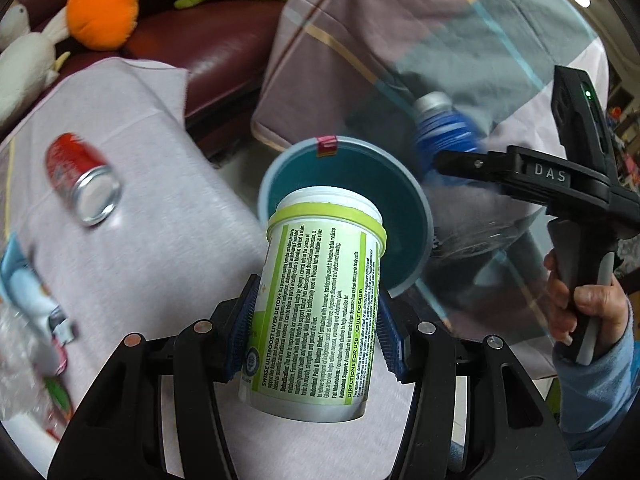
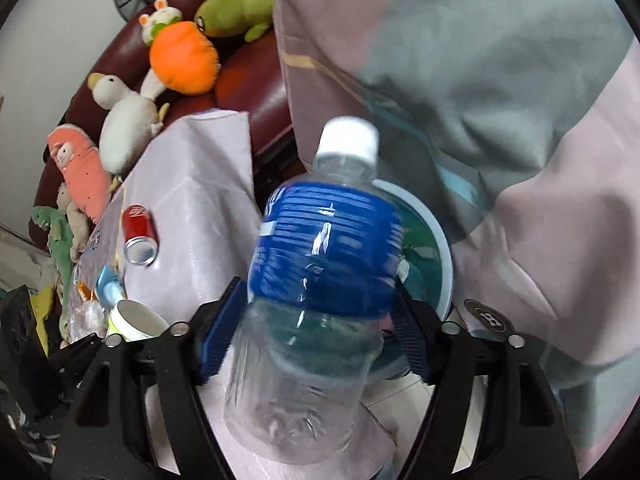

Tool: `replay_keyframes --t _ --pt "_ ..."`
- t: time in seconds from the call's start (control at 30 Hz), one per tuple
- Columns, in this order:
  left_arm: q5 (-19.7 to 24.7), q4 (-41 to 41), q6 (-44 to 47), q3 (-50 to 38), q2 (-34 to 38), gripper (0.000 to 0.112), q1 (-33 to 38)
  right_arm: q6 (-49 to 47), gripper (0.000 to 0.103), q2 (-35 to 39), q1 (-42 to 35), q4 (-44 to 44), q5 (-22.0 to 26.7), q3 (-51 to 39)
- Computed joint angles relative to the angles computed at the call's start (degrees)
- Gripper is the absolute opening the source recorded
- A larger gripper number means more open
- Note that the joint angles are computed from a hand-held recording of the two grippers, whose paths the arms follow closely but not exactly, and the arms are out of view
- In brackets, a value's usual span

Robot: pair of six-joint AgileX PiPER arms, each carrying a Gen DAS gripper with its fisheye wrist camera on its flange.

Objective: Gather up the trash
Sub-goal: 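Carry both bottles over the teal bin and open both grippers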

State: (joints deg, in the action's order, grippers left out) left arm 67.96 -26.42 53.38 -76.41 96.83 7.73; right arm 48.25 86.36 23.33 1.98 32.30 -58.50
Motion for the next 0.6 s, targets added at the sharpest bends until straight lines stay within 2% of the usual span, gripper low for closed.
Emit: replay_keyframes --t 0.1,0.23,0.6 --pt "-1.5 1.1 -2.3 -0.2 1.5 0.055 -2.9 -5.3 0.072 0.8 -2.2 4.4 -2.2 1.5" --pt "-2.7 2.1 -3.8 -0.5 3.0 0.055 -4.8 -6.9 0.072 -0.3 -3.0 5.3 -3.4 3.8" --pt "-6.2 3.3 -6.7 0.5 5.0 0.055 -9.1 -1.9 0.077 -4.2 -3.4 -0.2 -1.8 6.6"
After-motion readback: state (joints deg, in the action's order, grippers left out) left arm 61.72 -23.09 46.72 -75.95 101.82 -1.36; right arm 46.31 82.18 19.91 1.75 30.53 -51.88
